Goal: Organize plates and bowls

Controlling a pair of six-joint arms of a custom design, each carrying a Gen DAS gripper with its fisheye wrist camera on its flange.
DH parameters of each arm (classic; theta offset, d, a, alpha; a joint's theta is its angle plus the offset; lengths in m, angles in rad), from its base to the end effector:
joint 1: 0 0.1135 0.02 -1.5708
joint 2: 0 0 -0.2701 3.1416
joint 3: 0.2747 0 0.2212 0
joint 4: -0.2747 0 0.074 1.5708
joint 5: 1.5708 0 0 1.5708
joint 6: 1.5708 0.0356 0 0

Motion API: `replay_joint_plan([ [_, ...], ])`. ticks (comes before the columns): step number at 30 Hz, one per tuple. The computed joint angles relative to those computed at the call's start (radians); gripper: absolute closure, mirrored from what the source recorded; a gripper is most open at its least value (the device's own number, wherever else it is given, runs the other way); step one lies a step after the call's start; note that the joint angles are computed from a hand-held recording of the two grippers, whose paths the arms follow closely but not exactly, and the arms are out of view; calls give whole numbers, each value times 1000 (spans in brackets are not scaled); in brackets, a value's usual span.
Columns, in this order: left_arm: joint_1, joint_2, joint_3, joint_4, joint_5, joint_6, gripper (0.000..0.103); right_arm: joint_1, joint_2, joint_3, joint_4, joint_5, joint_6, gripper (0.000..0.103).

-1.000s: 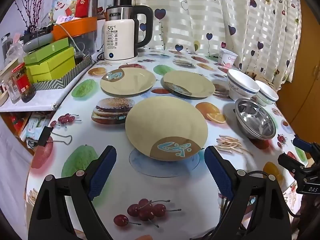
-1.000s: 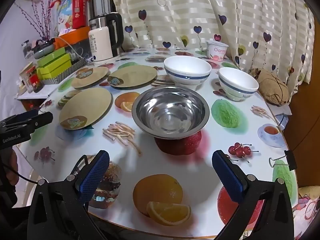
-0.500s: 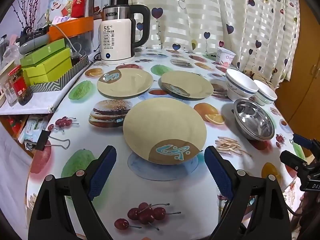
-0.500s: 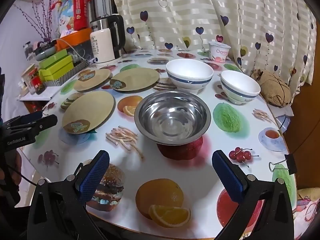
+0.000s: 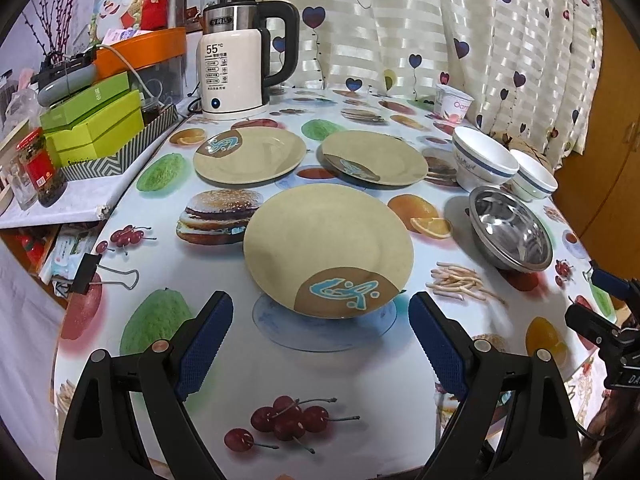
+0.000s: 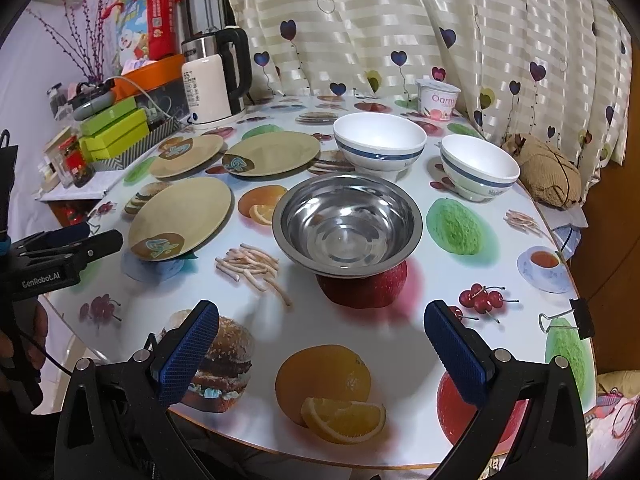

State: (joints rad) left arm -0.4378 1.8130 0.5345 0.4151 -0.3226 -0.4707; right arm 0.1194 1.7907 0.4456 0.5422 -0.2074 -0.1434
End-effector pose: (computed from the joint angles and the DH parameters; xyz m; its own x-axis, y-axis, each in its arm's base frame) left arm 0.2526 -0.1058 0.1072 -0.7112 -0.1420 -0.6885 -0.1201 0.9895 -0.0800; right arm 0.2579 0.0383 0.1047 -0.6700 -0.2212 -0.7087 -0.3580 0.9325 0.0473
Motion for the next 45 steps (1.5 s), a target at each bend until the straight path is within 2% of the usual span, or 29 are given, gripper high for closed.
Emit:
replay_joint_plan([
  [15, -11, 10, 15, -1, 19, -1, 13, 15, 38, 9, 18, 8, 6, 0],
  [23, 3, 26, 14, 20, 44, 7, 13, 20, 51, 57, -32, 8, 9, 0],
  [45, 33, 49, 14, 52, 73, 35, 13, 32, 67, 77, -39, 6, 11, 0],
])
